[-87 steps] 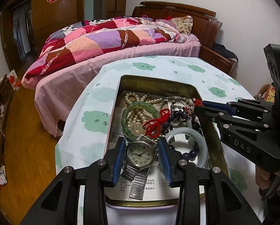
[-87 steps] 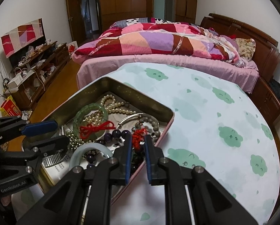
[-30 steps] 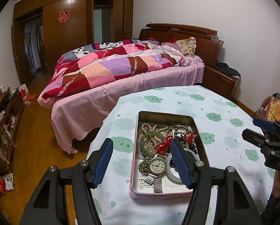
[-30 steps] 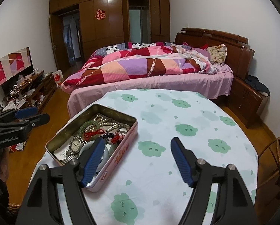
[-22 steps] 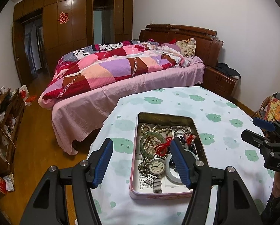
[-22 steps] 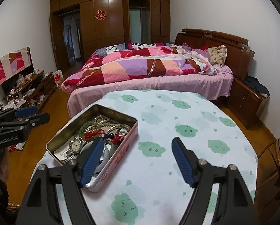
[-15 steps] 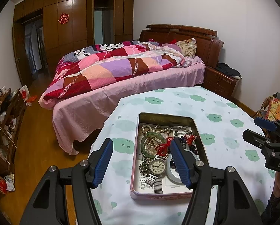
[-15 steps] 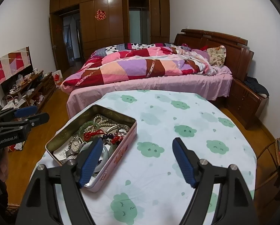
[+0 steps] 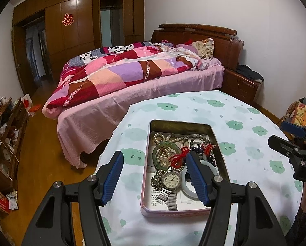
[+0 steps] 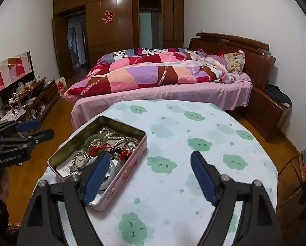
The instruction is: Organize jewelry
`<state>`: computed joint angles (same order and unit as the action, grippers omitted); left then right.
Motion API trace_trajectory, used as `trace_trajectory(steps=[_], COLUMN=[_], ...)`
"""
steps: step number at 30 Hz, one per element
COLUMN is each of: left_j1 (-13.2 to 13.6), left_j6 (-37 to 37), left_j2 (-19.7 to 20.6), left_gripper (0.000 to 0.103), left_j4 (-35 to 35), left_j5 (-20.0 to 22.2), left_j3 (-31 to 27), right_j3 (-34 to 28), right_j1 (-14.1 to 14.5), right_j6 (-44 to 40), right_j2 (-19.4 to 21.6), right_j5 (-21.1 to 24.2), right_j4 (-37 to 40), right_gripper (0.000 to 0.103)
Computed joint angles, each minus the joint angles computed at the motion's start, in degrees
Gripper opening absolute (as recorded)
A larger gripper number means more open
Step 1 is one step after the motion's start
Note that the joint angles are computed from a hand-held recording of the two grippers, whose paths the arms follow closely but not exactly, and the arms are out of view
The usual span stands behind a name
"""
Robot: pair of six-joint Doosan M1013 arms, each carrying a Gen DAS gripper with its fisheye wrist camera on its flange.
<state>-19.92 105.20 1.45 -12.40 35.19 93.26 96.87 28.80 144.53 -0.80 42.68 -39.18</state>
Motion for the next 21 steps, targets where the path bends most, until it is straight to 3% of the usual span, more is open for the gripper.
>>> trace_trajectory(steps=[9,11,13,21], left_j1=[-0.5,-0.8,-1.2,-1.2], left_j6=[-2.7,-3.5,-4.9,-4.2], left_j2=[0.1,0.0,-0.2,-0.5], left_gripper=[0.064,0.069,0.086,0.086], left_j4=[3.1,4.4,6.7,6.9], left_j5=[-0.6,-1.3,-2.7,-4.2], left_j3=[0.1,0.3,0.8,1.4], right_j3=[0.5,0.7,0.9,1.4], right_j1=[0.0,-0.1,-0.3,0.2], right_j6=[0.1,0.1,0.1,1.1], right_j2=[-0.1,-0.2,-0.2,-0.1], right_j5=[-0.4,-0.4,-0.5,-0.1], right_j4=[0.1,0.3,0.4,0.4], right_gripper=[0.083,0.083,0.083,0.085])
